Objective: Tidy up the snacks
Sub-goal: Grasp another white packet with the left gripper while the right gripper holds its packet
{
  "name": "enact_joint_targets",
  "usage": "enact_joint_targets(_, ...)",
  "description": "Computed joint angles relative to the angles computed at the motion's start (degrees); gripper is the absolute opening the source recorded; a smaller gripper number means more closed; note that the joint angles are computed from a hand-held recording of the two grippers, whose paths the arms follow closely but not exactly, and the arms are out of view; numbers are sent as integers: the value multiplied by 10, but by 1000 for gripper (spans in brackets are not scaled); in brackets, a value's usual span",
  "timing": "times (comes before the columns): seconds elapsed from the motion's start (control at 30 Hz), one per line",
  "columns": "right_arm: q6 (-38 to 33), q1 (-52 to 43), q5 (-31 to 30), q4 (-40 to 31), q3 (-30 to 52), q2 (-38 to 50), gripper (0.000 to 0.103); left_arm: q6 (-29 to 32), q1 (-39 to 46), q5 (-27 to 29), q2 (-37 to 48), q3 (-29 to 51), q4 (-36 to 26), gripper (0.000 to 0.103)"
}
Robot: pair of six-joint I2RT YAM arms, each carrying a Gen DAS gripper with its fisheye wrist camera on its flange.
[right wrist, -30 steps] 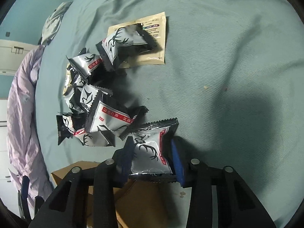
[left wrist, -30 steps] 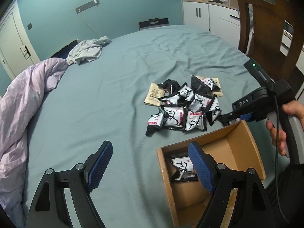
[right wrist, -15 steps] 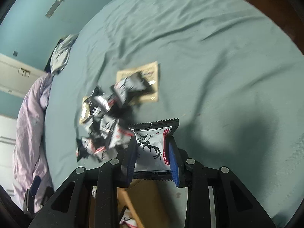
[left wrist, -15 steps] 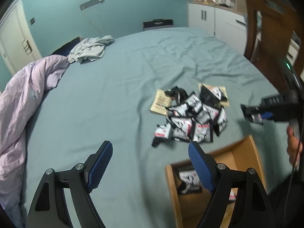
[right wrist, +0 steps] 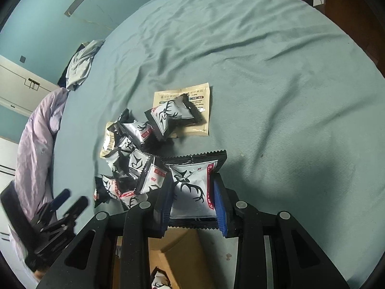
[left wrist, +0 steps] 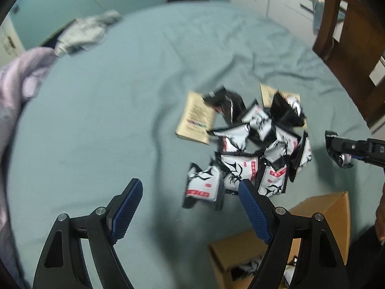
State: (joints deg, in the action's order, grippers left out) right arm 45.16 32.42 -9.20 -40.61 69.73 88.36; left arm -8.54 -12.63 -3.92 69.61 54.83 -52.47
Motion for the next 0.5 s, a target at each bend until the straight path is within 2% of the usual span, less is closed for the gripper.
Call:
enact_joint_targets(0.23, -15, 8, 8, -7, 16, 25, 30, 11, 20, 54, 78, 8, 36, 79)
enact_joint_targets(0.3, -21, 13, 16, -7, 18, 25, 30, 10, 31, 97, 86, 12, 38, 62)
enact_joint_targets(0.33, -22, 16, 24, -6, 17, 23, 30, 12, 34, 113, 87, 12, 38, 57)
enact_joint_targets(0.4, -24, 22, 38, -5, 12, 15, 30, 16, 32, 119, 81, 7, 43, 44)
enact_joint_targets(0.5, -22, 31, 48, 2, -1, -2, 30, 22, 34, 128, 63, -3, 50, 31)
